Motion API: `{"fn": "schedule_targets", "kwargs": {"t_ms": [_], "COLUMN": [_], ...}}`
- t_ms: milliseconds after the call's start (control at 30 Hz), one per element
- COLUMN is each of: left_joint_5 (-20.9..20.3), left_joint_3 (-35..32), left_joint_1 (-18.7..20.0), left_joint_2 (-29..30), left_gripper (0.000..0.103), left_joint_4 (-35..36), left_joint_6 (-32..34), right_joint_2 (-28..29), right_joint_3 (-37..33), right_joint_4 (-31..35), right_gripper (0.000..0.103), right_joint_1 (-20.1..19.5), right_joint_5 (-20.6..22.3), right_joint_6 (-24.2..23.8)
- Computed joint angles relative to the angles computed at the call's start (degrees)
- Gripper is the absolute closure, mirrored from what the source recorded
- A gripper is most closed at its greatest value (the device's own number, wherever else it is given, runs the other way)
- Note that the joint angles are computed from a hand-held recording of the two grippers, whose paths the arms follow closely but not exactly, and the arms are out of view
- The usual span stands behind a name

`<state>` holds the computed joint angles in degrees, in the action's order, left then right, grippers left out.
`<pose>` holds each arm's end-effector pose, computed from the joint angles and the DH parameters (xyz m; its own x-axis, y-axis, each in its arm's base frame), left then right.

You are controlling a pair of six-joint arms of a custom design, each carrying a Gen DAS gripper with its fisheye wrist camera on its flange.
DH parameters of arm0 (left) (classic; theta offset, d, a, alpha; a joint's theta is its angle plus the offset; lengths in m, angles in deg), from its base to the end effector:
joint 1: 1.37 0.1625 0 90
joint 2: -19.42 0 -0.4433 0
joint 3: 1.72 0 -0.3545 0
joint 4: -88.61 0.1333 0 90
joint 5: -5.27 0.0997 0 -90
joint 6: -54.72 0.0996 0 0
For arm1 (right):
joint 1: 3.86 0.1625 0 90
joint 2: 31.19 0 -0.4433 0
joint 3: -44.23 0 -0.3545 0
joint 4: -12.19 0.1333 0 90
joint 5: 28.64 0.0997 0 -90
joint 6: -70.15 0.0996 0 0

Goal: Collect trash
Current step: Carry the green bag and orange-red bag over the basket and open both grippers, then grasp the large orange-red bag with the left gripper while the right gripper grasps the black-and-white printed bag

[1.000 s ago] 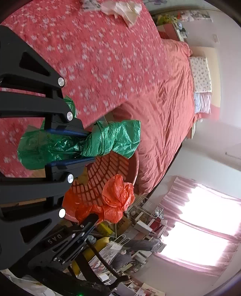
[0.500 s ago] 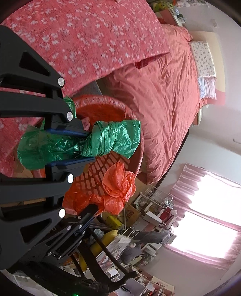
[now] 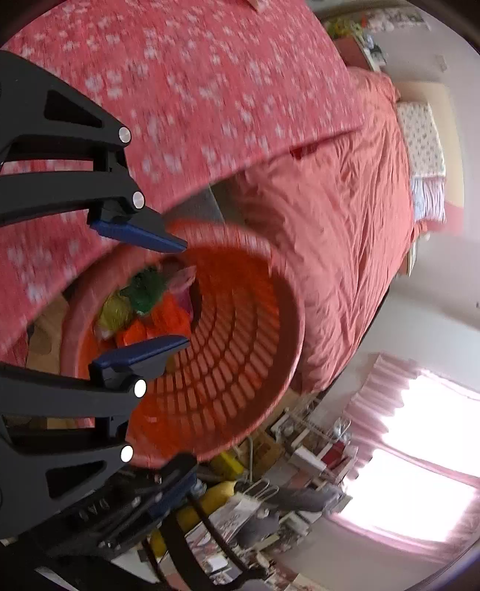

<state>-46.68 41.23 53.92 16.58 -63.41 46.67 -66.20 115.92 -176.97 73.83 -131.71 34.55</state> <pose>-0.3158 -0.7978 -0.0795 -0.8446 0.1500 -0.5139 0.4141 0.7915 -0.4496 -0.0580 -0.7852 0.2487 -0.7964 0.0654 0.6012 -0.4490 0.6020 -0.6603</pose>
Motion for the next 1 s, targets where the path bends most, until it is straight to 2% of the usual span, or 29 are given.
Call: {"fn": "schedule_targets", "kwargs": {"t_ms": [167,267,367,567,600,733,867,1000], "left_joint_5": [6.29,11.51,16.10,25.05,27.66,34.43,36.00,32.28], "left_joint_3": [9.44,17.49,25.45,40.02,42.91,48.69,51.67,53.17], "left_joint_1": [-0.02,-0.04,0.01,0.38,0.47,0.83,2.55,5.52], "left_joint_2": [-4.92,-8.99,-13.28,-22.21,-24.02,-27.71,-31.19,-34.53], "left_gripper": [0.055,0.044,0.044,0.041,0.040,0.031,0.030,0.030], "left_joint_4": [-5.87,-11.53,-17.66,-27.14,-29.12,-34.65,-32.28,-24.20], "left_joint_6": [-0.19,-0.19,-0.58,-4.95,-5.91,-7.76,-13.42,-21.83], "right_joint_2": [0.10,0.15,0.23,1.58,1.95,3.29,4.70,5.64], "right_joint_3": [1.22,2.29,3.39,5.09,5.35,6.37,6.82,7.57], "right_joint_4": [-1.69,-1.99,-1.94,-0.42,-0.06,1.04,2.49,2.67], "right_gripper": [0.057,0.055,0.052,0.049,0.049,0.048,0.048,0.048], "right_joint_1": [1.09,2.29,3.42,6.51,7.12,9.18,11.07,12.79], "right_joint_5": [0.11,0.88,1.65,2.92,3.17,3.54,3.13,2.56], "right_joint_6": [-2.74,-4.18,-5.02,-6.78,-7.06,-8.45,-9.47,-10.42]}}
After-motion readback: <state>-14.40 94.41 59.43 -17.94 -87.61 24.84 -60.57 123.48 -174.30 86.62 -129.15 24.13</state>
